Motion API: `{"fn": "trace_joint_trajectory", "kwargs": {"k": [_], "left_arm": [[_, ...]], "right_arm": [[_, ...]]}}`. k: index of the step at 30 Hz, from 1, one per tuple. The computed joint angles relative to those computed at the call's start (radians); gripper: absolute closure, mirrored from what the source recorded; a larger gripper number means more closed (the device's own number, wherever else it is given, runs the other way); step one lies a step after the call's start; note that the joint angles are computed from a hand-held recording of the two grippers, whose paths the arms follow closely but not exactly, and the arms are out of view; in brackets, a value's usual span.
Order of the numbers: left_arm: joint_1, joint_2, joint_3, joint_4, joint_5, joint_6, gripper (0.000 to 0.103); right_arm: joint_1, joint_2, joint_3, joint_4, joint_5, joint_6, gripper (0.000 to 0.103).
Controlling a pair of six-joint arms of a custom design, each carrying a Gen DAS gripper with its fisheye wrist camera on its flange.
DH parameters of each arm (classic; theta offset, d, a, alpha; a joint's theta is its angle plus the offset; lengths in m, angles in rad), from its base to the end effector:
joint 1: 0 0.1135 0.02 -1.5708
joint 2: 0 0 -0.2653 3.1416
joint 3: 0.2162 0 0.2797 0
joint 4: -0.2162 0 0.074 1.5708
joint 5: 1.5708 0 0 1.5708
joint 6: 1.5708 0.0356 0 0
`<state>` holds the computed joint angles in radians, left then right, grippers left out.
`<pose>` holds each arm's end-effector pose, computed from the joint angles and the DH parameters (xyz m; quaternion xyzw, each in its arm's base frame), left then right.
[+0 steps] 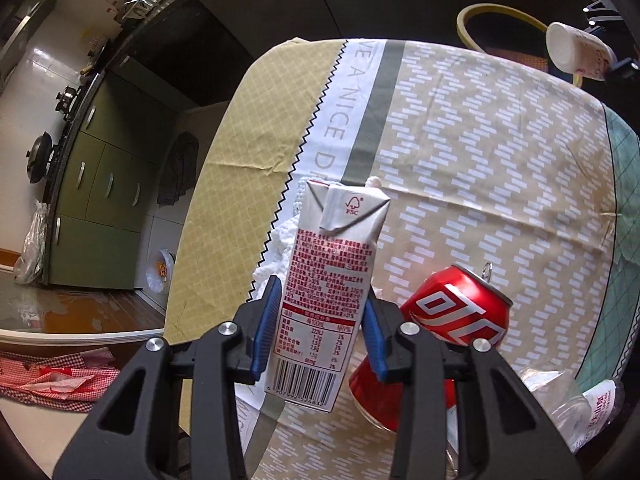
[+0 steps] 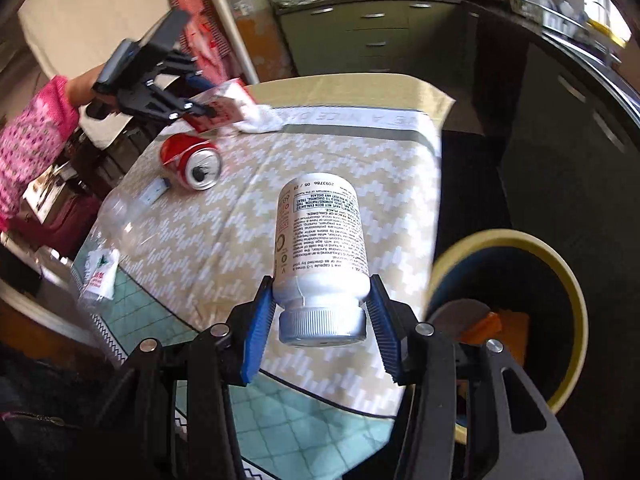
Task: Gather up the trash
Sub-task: 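Carry the pill bottle into the bin with right tool while left tool lifts the carton, then drop the milk carton into the bin with the left tool and return to the table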
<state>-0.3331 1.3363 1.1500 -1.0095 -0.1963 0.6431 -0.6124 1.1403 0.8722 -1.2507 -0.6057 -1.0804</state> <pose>0.2648 -0.0843 0.2786 0.4424 0.8721 0.1238 0.1684 0.1704 -0.0949 0.2370 -0.2288 0.9264 0.1790 0.2397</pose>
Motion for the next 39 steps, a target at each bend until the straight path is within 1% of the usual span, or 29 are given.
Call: {"fn": "trace_joint_trajectory", "kwargs": {"k": [3, 8, 9, 10, 12, 14, 17, 21, 23, 25, 27, 30, 33, 37, 39], "left_arm": [[-0.021, -0.027, 0.024, -0.033, -0.001, -0.016, 0.066], [-0.099, -0.025, 0.076, -0.084, -0.001, -0.063, 0.066], [-0.118, -0.034, 0.075, -0.094, -0.002, -0.077, 0.066], [-0.137, -0.026, 0.087, -0.1, -0.002, -0.088, 0.066], [-0.183, -0.017, 0.105, -0.115, -0.007, -0.114, 0.066], [-0.231, 0.003, 0.13, -0.126, -0.007, -0.137, 0.066], [-0.309, 0.043, 0.182, -0.137, -0.002, -0.164, 0.066], [-0.454, 0.128, 0.279, -0.146, 0.023, -0.234, 0.066], [-0.532, 0.196, 0.343, -0.141, 0.034, -0.267, 0.066], [-0.606, 0.284, 0.42, -0.134, 0.022, -0.287, 0.066], [-0.666, 0.397, 0.52, -0.13, 0.01, -0.305, 0.066], [-0.728, 0.584, 0.691, -0.13, 0.0, -0.324, 0.066], [-0.76, 0.781, 0.895, -0.156, 0.003, -0.331, 0.066], [-0.779, 1.042, 1.186, -0.218, 0.004, -0.345, 0.064], [-0.783, 1.136, 1.294, -0.239, -0.005, -0.352, 0.052]], "right_arm": [[-0.099, 0.111, 0.041, 0.094, 0.044, 0.06, 0.056], [-0.139, 0.306, 0.078, 0.303, 0.128, 0.239, 0.055], [-0.142, 0.343, 0.085, 0.339, 0.146, 0.27, 0.051], [-0.152, 0.371, 0.091, 0.366, 0.15, 0.285, 0.04], [-0.183, 0.394, 0.094, 0.399, 0.152, 0.295, 0.04], [-0.24, 0.407, 0.115, 0.358, 0.115, 0.264, 0.04], [-0.363, 0.381, 0.136, 0.287, 0.057, 0.174, 0.04], [-0.571, 0.395, 0.203, 0.118, -0.034, -0.017, 0.038], [-0.672, 0.418, 0.232, 0.044, -0.053, -0.115, 0.037], [-0.766, 0.458, 0.265, -0.021, -0.055, -0.209, 0.037], [-0.849, 0.507, 0.297, -0.074, -0.046, -0.289, 0.037], [-0.942, 0.577, 0.344, -0.123, -0.02, -0.364, 0.037], [-1.015, 0.642, 0.392, -0.138, 0.0, -0.397, 0.037], [-1.084, 0.719, 0.454, -0.162, 0.023, -0.425, 0.037], [-1.094, 0.741, 0.469, -0.162, 0.037, -0.428, 0.037]]}}
